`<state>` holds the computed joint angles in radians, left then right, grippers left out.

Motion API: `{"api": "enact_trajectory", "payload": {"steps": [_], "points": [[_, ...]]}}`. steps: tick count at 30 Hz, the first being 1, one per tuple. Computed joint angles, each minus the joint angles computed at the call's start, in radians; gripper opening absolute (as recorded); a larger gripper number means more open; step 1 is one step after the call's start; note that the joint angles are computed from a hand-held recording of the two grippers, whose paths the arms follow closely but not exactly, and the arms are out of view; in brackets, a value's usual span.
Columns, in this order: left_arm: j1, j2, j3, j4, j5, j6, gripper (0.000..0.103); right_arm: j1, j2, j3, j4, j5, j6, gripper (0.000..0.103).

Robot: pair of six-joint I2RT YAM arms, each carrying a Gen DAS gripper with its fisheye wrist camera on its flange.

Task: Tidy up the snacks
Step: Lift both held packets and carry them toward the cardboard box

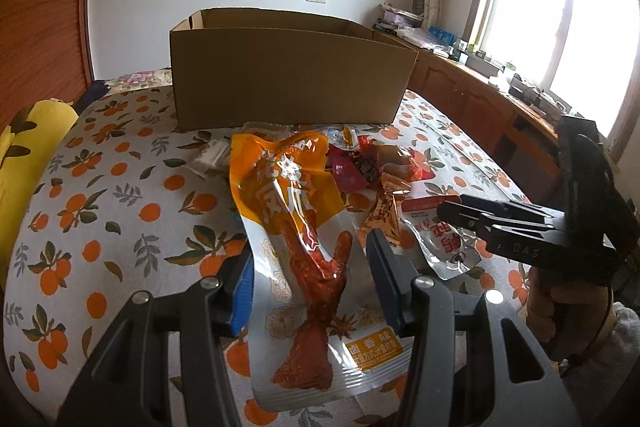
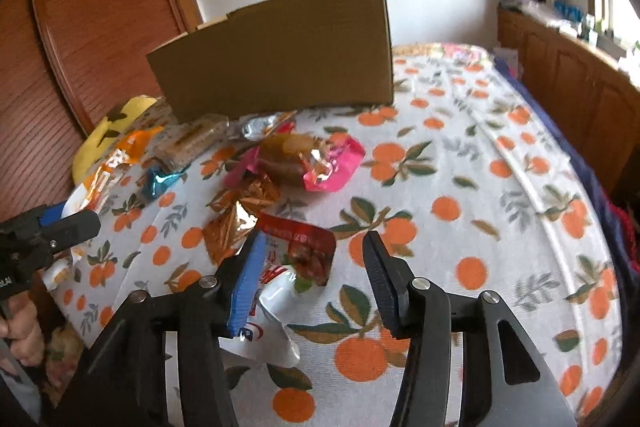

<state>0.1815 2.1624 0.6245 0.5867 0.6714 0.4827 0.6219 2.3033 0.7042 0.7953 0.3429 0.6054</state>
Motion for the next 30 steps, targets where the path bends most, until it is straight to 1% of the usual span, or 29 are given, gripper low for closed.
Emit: {"api": "enact_trajectory", "payload": {"steps": [2, 3, 6, 7, 9, 12, 16, 18, 24, 30], "points": [[0.001, 0.001, 0.001, 0.000, 0.000, 0.002, 0.051, -0.017, 0.013, 0.011, 0.002, -0.042, 0.002, 0.039], [0.001, 0.001, 0.002, -0.001, 0.001, 0.003, 0.051, -0.022, 0.017, 0.014, 0.005, -0.055, 0.004, 0.032], [0.004, 0.003, 0.004, -0.002, 0.002, 0.007, 0.051, -0.038, 0.022, 0.014, 0.011, -0.099, 0.012, 0.004], [0.005, 0.001, 0.004, -0.005, 0.002, 0.009, 0.051, -0.039, 0.019, 0.009, 0.019, -0.105, 0.012, 0.002], [0.002, -0.001, 0.003, -0.005, 0.000, 0.010, 0.051, -0.026, 0.001, 0.003, 0.007, -0.083, 0.006, 0.000], [-0.004, -0.007, 0.002, -0.004, 0.000, 0.004, 0.051, -0.015, -0.038, -0.021, 0.010, -0.073, 0.002, 0.000], [-0.010, -0.024, 0.001, -0.006, 0.003, 0.002, 0.051, 0.016, -0.111, -0.036, -0.032, -0.023, -0.039, 0.000], [-0.015, -0.038, 0.007, -0.012, 0.003, -0.003, 0.051, 0.025, -0.151, -0.038, -0.063, 0.001, -0.066, 0.000], [-0.030, -0.090, 0.051, -0.059, 0.012, -0.022, 0.051, 0.016, -0.274, -0.050, -0.138, 0.025, -0.149, 0.000], [-0.057, -0.124, 0.149, -0.123, 0.007, -0.054, 0.051, -0.024, -0.382, -0.005, -0.235, 0.028, -0.267, 0.000]]}}
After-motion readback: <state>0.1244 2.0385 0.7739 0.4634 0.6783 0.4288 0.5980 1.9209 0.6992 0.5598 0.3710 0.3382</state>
